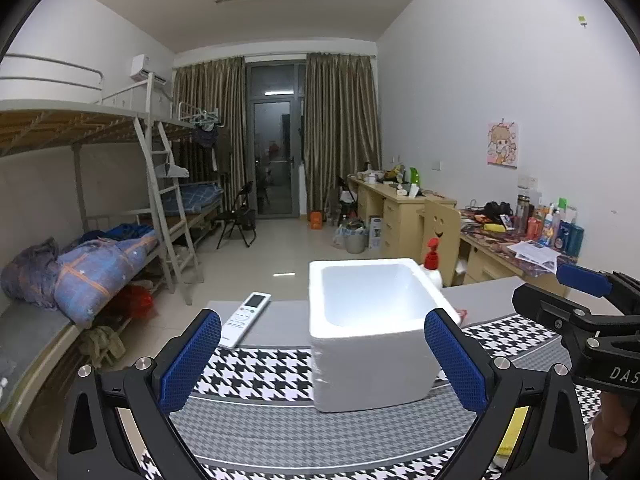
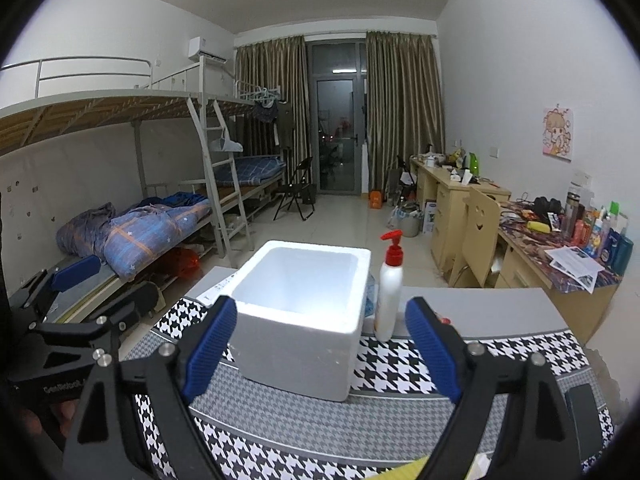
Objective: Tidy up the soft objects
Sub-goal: 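Withdraw both tools from the box back toward the pile of soft items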
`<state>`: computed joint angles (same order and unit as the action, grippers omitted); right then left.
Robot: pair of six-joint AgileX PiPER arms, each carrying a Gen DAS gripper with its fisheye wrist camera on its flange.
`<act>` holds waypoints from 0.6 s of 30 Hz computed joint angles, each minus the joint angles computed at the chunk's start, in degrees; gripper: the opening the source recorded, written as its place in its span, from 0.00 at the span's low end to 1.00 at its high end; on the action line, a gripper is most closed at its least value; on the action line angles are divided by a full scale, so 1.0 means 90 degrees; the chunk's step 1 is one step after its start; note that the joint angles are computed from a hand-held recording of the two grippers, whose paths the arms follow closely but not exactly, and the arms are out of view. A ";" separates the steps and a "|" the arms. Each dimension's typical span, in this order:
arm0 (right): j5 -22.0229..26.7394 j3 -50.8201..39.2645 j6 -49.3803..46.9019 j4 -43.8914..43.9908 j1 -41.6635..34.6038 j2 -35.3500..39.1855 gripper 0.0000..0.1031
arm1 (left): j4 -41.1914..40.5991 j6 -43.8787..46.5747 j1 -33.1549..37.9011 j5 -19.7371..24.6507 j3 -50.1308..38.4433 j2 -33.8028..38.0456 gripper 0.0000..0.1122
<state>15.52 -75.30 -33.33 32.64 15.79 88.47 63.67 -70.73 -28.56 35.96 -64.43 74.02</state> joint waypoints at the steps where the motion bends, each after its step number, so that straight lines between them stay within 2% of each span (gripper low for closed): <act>1: -0.0021 0.0090 -0.0136 0.0135 -0.0027 -0.0065 0.86 | 0.0064 -0.0079 -0.0070 0.0037 0.0025 -0.0012 0.91; 4: -0.0155 0.0377 -0.0414 0.0369 -0.0076 -0.0268 0.86 | 0.0159 -0.0213 -0.0239 0.0086 0.0107 -0.0068 0.91; 14: -0.0515 0.1288 -0.2418 0.2255 -0.0351 -0.0880 0.87 | 0.0505 -0.0665 -0.0817 0.0239 0.0316 -0.0156 0.91; 18: -0.0573 0.1511 -0.2880 0.2745 -0.0473 -0.1052 0.91 | 0.0753 -0.0983 -0.1076 0.0308 0.0444 -0.0182 0.91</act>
<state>10.37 -61.70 -59.24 57.34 11.53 79.00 70.45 -79.58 -38.24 38.73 -60.44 72.39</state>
